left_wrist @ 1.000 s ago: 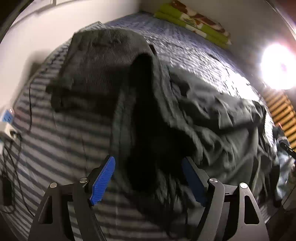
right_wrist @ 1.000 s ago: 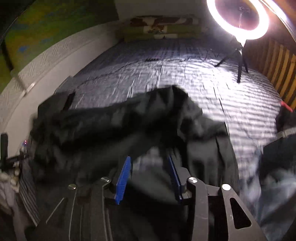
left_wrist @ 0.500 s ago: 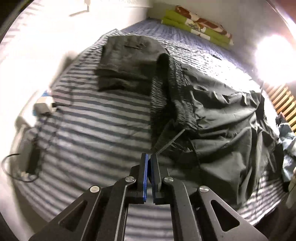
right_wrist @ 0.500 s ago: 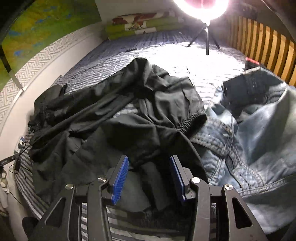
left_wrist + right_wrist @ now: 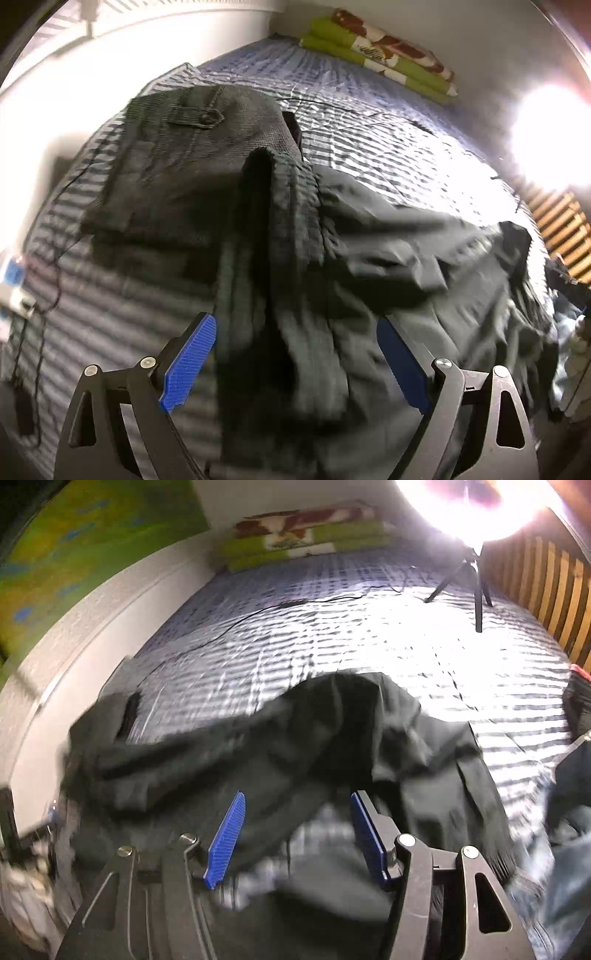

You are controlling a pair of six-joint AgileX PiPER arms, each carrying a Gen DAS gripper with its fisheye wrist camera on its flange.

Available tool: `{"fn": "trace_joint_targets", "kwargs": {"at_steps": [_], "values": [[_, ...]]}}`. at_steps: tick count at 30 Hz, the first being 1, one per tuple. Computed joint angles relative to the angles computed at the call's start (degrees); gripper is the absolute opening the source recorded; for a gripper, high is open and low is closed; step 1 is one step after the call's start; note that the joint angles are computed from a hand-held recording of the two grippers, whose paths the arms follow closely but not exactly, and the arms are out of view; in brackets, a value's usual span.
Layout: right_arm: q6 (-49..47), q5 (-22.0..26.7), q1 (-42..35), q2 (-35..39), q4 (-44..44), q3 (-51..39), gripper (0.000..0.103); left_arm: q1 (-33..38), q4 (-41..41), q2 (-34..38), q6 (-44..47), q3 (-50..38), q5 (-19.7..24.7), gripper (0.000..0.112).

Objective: Organize objects

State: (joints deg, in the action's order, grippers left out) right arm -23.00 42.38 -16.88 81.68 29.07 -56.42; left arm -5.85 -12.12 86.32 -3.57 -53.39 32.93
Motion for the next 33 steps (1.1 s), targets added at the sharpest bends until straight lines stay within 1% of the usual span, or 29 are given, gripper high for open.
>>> {"fn": "trace_joint_targets", "kwargs": {"at_steps": [1,3,4,6,8,9,10,11,12,13,14,15,16,17,18,20,21,22,24,26,27,28,29,30,31,32,33], "values": [[1.45,-0.16,0.38,3.24,0.65,-2.59,0.055,0.44,-0.2,3.14,-0.36,-1.76,-1.39,0.091],[6.48,-0.89,1.36,9.56,-0.13,-8.32,0.055,0.85,-0.58,8.04,-1.18,-4.91,-2.66,0.091],[7.94,-1.13,1.52,11.38,-0.31,-10.01,0.056,1.45,-1.72,10.54,-0.28,-6.65,-2.63,0.091],[11.99,-0.67,1.57,16.48,0.1,-14.95,0.056,1.97,-1.63,14.58,-1.44,-9.86,-2.51,0.09],[14.12,-0.28,1.44,19.96,0.16,-18.04,0.058,2.12,-2.17,17.19,-2.53,-11.94,-3.12,0.082],[16.46,-0.22,1.93,22.04,-1.71,-19.98,0.058,1.93,-0.86,17.6,-3.67,-12.44,-3.17,0.069],[19.29,-0.4,2.73,23.88,-4.56,-21.54,0.058,1.31,1.57,17.67,-5.8,-12.55,-3.95,0.051],[21.35,-0.57,3.47,25.49,-6.97,-22.78,0.058,1.14,2.43,17.61,-6.51,-12.53,-4.28,0.037],[22.95,-0.58,4.05,26.95,-8.88,-23.76,0.058,1.43,1.0,17.64,-5.12,-12.71,-3.81,0.021],[23.42,-0.2,4.3,28.13,-9.5,-24.68,0.055,1.62,0.25,17.37,-4.48,-12.73,-3.4,0.016],[22.51,-0.07,4.28,28.81,-9.07,-24.91,0.047,1.49,1.79,16.76,-5.79,-12.48,-3.29,0.01],[21.75,0.01,4.27,28.99,-8.89,-24.83,0.021,1.15,3.66,16.24,-7.09,-12.42,-2.87,0.007],[20.42,0.52,4.02,29.19,-8.43,-24.79,0.004,1.25,3.32,15.33,-6.19,-12.08,-2.59,0.004],[19.23,0.47,3.72,29.04,-7.71,-24.4,0.002,1.48,2.58,14.4,-5.3,-11.66,-2.42,0.003],[18.14,-0.78,3.43,27.55,-7.13,-22.68,0.002,1.77,2.28,13.11,-4.72,-11.03,-2.24,0.001],[15.97,-2.29,3.09,25.04,-6.57,-20.54,0.001,2.59,0.7,9.92,-3.08,-9.25,-2.11,0.0],[15.41,-3.34,3.03,22.74,-7.23,-18.77,0.001,2.79,1.97,8.09,-4.33,-8.47,-1.84,0.0],[15.3,-3.76,2.95,21.33,-7.62,-17.87,0.001,3.45,1.37,5.9,-3.79,-7.74,-1.5,0.0],[11.84,-2.87,1.36,17.29,-4.61,-15.61,0.001,4.99,-2.38,3.1,-0.74,-7.28,-0.05,0.0],[8.38,-1.54,-0.4,13.94,-1.19,-14.25,0.001,6.59,-4.97,-1.35,1.47,-5.69,0.75,0.0],[7.66,-1.19,-0.68,12.41,-1.1,-13.72,0.001,6.84,-5.42,-2.89,1.83,-4.93,0.6,0.0],[7.78,-0.8,-0.5,10.51,-2.17,-13.25,0.001,7.24,-7.2,-3.33,3.68,-4.95,2.05,0.004],[8.09,-0.27,-0.41,9.06,-3.13,-12.83,0.001,8.61,-11.26,-3.63,7.82,-4.81,5.04,0.012],[8.02,0.1,-0.5,7.88,-3.36,-12.24,0.001,8.65,-13.91,-2.38,9.91,-5.0,6.39,0.04],[8.13,0.19,-0.32,6.9,-3.48,-11.48,0.001,7.73,-14.27,-1.51,10.07,-4.33,5.44,0.064],[7.94,0.45,-0.43,6.08,-3.4,-10.9,0.001,6.03,-12.34,-1.28,8.41,-3.19,3.02,0.069],[8.06,0.54,-0.37,5.1,-3.55,-10.09,0.001,4.31,-10.38,-0.33,6.68,-2.66,0.87,0.069]]}}
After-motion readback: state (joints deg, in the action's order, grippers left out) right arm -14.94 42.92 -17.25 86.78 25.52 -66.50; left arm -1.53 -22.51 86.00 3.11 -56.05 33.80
